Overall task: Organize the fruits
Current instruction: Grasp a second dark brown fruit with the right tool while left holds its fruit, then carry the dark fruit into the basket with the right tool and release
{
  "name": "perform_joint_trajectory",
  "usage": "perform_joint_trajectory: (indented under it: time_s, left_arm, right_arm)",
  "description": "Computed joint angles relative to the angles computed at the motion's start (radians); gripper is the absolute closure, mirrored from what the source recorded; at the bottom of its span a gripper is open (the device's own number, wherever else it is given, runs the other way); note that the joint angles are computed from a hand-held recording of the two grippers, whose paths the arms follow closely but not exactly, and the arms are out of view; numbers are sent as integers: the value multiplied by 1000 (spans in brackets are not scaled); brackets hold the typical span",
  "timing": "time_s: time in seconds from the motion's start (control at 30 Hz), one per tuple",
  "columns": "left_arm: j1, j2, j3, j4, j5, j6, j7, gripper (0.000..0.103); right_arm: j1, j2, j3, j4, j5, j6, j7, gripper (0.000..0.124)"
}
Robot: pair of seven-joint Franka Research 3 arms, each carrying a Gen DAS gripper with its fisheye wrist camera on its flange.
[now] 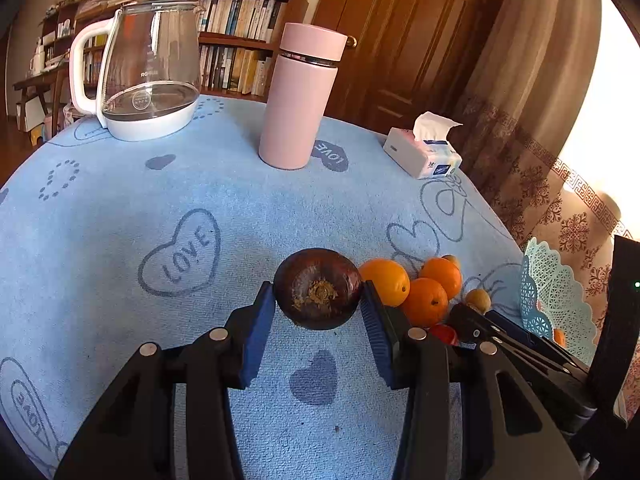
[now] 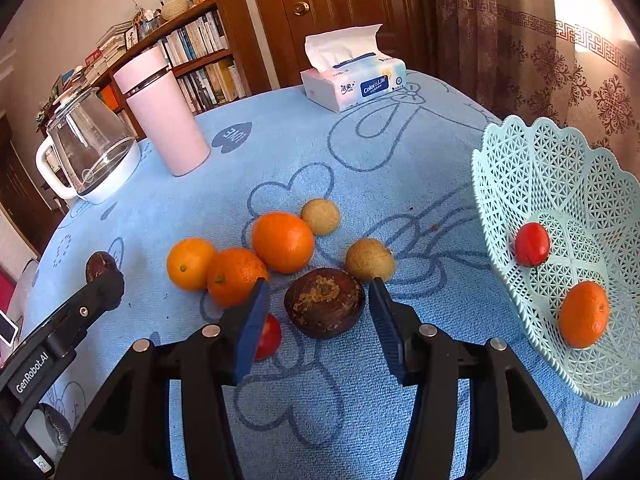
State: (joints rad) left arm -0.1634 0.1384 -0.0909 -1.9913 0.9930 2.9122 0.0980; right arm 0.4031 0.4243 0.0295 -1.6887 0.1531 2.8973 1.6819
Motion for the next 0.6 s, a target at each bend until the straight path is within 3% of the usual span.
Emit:
perform_joint_trajectory:
  time_s: [0.3,0.6]
  left_arm:
    - [3,-6,4,-6,6,14,-20,58]
    - [10,-15,4,-12,28,20,-54,58]
  right_arm:
    - [31,34,-40,43,-64,-33,51,79]
    - [-8,-36,20,-56,-12,7,-15,79]
